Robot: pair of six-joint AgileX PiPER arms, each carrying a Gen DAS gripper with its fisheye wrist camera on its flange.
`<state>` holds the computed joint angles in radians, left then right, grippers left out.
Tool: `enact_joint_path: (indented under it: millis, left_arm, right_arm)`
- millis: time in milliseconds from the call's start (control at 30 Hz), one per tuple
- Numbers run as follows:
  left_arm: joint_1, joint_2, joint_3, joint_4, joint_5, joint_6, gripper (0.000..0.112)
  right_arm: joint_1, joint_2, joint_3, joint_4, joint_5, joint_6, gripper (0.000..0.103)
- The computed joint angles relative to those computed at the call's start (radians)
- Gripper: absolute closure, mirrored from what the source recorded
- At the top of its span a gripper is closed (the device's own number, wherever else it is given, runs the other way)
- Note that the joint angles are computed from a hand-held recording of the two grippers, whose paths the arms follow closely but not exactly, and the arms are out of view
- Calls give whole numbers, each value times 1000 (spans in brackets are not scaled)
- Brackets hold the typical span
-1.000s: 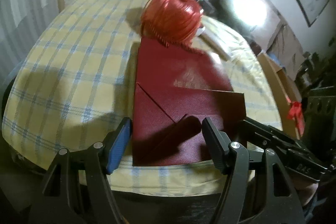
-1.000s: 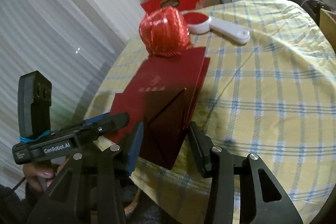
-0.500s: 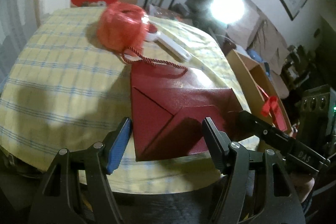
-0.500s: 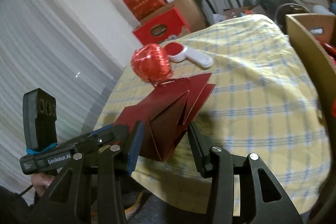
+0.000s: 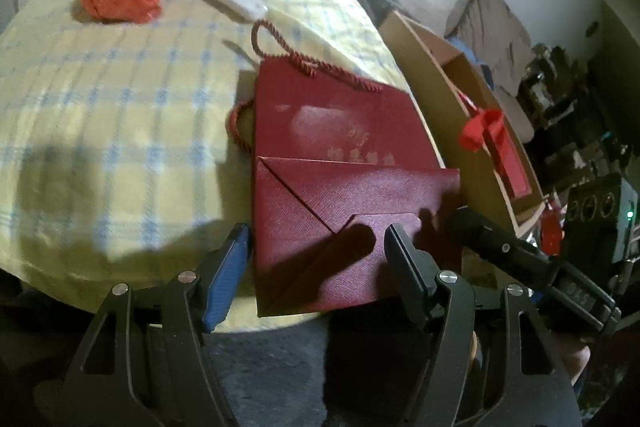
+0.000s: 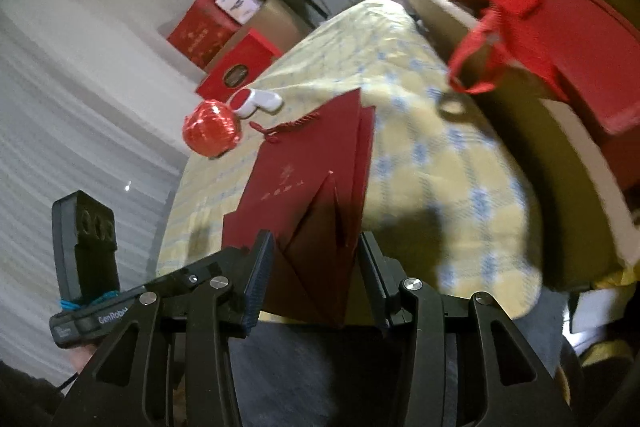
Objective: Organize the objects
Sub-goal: 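Close both tools on the dark red bag's folded flap edge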
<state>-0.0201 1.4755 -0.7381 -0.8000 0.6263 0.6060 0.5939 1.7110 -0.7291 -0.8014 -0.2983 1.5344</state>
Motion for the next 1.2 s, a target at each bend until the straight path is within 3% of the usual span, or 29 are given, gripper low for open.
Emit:
enact_joint_path:
  millis: [233,467,633,933,1067,1200]
  left_arm:
    - [46,10,47,-84,34,38,48]
    - [133,34,73,-141,70,113,48]
    - [113,51,89,-206,60,165,48]
    - [136,66,84,-265,124,205,48]
    - [146,77,102,-324,124,257,55]
    - [181,115,107,-385,165,301,70]
  right_arm:
    - [-74,35,59,-8,-130,43,58]
    - [-90,35,105,-9,-179,61,58]
    - [-74,77,85,-19,-224,66,58]
    - [-102,152,76,-50,-336,81,58]
    - [-112,161,91,-21,-374,59,58]
    - [-129,166,119,15,-416,29,59]
